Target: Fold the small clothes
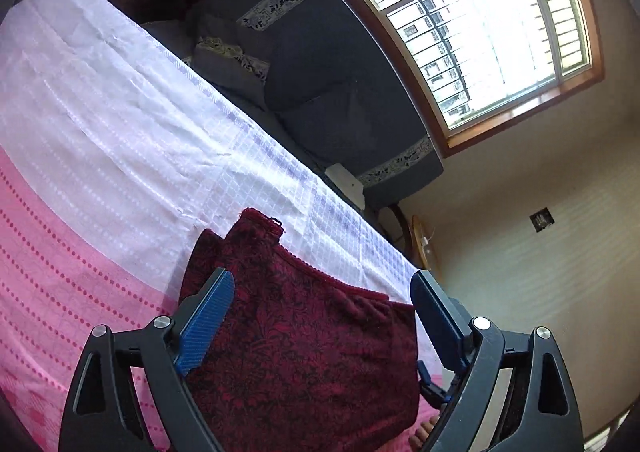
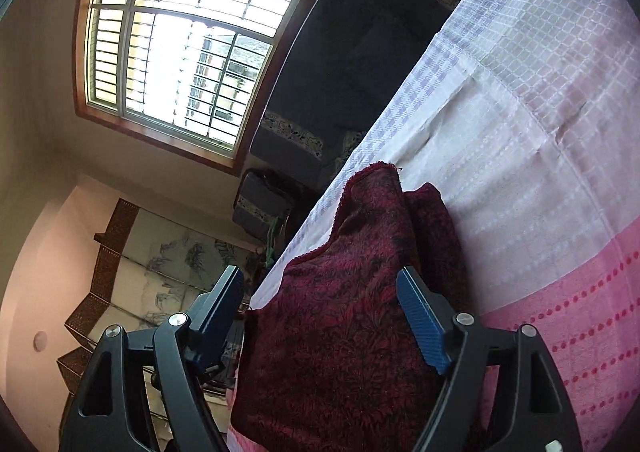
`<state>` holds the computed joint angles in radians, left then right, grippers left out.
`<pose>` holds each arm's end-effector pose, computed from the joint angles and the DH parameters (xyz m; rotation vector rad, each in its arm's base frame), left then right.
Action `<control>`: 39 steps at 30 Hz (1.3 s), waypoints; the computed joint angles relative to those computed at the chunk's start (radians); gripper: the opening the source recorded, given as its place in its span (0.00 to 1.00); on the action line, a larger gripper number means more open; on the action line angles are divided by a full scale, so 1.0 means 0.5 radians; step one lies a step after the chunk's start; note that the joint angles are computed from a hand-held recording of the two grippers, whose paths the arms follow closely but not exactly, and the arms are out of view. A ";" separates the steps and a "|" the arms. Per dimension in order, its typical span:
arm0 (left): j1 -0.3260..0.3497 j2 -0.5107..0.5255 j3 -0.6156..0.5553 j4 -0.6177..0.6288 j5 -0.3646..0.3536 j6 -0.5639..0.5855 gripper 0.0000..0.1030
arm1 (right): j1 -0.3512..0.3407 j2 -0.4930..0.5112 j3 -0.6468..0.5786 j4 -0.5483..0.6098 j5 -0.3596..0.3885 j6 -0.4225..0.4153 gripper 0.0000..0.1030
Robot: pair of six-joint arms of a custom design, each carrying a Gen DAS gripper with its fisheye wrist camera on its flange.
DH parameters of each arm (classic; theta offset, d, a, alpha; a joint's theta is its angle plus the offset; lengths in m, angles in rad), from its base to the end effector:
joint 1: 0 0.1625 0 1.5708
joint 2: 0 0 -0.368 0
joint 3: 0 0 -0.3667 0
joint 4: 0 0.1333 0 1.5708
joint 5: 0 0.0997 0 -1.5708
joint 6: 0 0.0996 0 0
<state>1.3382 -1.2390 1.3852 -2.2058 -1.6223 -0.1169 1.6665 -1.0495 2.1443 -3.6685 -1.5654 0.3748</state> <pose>-0.0176 -0.6303 0.4160 -0.1878 -2.9183 0.7051 0.1799 -0.4739 0.1862 0.3538 2.5462 -1.3688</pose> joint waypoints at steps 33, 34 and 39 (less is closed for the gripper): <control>0.137 -0.570 0.654 0.377 0.227 0.603 0.11 | 0.319 -0.350 0.407 0.738 -0.592 -0.141 0.14; 0.138 -0.559 0.619 0.423 0.232 0.607 0.10 | 0.332 -0.372 0.423 0.767 -0.588 -0.134 0.13; 0.116 -0.610 0.569 0.577 0.330 0.731 0.09 | 0.388 -0.444 0.475 0.927 -0.591 -0.075 0.12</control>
<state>1.3963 -1.5442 1.6695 -1.9171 -1.4571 0.2488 1.8603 -1.2714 2.3817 -3.2049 -1.8607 0.3375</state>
